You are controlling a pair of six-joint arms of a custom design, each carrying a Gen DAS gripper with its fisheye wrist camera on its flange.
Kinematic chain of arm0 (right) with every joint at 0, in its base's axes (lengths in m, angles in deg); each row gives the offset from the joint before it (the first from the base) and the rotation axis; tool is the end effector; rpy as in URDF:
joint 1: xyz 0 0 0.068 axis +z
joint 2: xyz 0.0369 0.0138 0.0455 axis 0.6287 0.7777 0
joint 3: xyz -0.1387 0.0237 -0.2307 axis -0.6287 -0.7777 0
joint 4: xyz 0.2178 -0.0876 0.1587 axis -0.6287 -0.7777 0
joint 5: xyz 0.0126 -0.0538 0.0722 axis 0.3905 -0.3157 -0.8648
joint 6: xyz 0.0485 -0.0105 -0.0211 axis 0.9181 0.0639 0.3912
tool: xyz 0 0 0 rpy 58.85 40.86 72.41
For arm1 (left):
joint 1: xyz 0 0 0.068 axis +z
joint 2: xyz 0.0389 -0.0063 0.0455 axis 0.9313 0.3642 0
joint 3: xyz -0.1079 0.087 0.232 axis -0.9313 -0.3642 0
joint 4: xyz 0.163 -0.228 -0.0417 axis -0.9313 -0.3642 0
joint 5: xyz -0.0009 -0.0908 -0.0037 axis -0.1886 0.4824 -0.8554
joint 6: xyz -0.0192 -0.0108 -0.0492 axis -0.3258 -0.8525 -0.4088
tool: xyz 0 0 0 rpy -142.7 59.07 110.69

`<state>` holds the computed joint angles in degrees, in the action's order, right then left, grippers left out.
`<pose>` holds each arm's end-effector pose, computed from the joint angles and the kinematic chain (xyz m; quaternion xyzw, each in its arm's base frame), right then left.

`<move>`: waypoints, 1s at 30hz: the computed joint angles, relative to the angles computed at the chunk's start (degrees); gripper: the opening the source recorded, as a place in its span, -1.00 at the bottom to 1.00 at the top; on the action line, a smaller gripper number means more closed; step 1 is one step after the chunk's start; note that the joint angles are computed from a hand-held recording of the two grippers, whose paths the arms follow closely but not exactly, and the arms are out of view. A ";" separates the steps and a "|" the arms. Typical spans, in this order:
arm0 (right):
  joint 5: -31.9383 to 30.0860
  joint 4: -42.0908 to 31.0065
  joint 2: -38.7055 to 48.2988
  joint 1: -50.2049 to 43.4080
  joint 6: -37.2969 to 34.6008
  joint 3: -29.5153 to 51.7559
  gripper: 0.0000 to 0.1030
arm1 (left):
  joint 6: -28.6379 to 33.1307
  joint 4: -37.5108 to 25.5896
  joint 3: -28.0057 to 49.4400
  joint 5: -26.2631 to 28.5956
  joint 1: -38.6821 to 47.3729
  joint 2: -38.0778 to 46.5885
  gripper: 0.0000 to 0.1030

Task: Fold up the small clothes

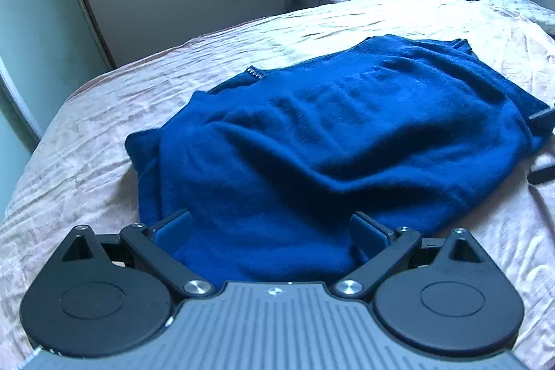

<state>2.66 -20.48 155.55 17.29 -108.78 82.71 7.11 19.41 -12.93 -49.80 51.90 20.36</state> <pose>0.2871 -0.0914 0.1150 -0.2504 0.8931 0.1339 0.3490 0.2597 -0.0704 0.1118 0.1545 0.9069 0.0652 0.3865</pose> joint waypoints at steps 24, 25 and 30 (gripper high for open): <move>-22.57 5.34 13.06 -17.98 22.10 3.50 0.61 | -8.44 -15.06 36.12 -1.30 -13.42 24.95 0.98; -23.21 5.30 13.63 -18.12 22.73 3.97 0.61 | -8.96 -16.15 38.85 -2.56 -14.38 26.98 0.98; -23.82 9.66 15.18 -17.09 26.18 4.17 0.61 | -11.36 -18.00 47.56 -8.66 -18.02 34.28 0.98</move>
<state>-21.16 -10.83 170.73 0.21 -82.61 86.89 -4.25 1.41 34.63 -58.45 33.88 54.64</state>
